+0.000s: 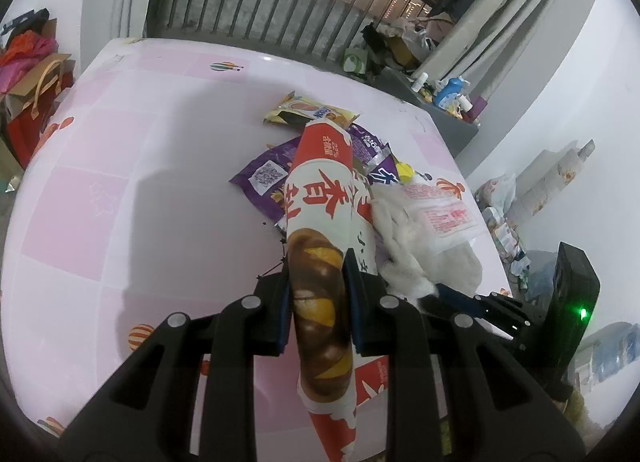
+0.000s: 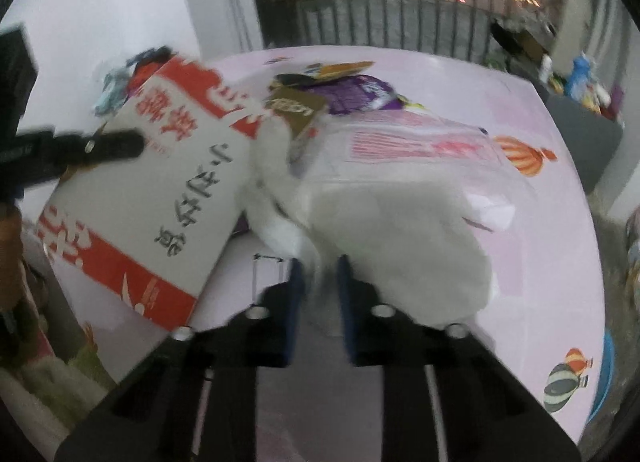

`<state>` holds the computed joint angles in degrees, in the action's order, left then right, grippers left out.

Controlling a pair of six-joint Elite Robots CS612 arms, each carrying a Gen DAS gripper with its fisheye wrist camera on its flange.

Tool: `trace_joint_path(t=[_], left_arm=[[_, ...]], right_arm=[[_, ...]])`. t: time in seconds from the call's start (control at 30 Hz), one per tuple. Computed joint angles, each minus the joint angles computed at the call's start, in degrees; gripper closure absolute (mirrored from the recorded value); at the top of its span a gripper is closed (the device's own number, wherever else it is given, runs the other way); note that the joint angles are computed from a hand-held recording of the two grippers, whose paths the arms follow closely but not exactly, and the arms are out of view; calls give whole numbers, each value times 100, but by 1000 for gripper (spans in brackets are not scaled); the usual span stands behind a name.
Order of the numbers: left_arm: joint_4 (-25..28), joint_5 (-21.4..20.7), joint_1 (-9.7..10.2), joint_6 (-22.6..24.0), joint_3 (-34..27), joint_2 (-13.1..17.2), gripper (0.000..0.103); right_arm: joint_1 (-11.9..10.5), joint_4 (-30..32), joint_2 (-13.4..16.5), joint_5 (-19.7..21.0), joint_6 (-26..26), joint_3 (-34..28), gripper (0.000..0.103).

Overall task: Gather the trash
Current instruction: 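Lift both held bags off the table and turn toward the wastebasket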

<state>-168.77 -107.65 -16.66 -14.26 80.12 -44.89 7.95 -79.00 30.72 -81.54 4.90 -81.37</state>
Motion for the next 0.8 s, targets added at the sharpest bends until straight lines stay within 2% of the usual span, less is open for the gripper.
trace_joint_path(t=[0.1, 0.23, 0.37, 0.63, 0.8], left_arm=[[-74, -18, 13, -25, 21, -8, 83], [-233, -31, 33, -28, 92, -59, 82], [-416, 49, 33, -10, 165, -134, 83], [-782, 211, 11, 45, 307, -290, 83], [-968, 260, -10, 86, 379, -373, 83]], right_arm=[[-121, 2, 7, 460, 374, 20, 97], [-209, -101, 63, 885, 618, -76, 98], [-309, -473, 94, 1449, 939, -185, 98], [-436, -1223, 49, 2135, 1446, -244, 98], [-528, -1792, 83, 2623, 1939, -265, 98]])
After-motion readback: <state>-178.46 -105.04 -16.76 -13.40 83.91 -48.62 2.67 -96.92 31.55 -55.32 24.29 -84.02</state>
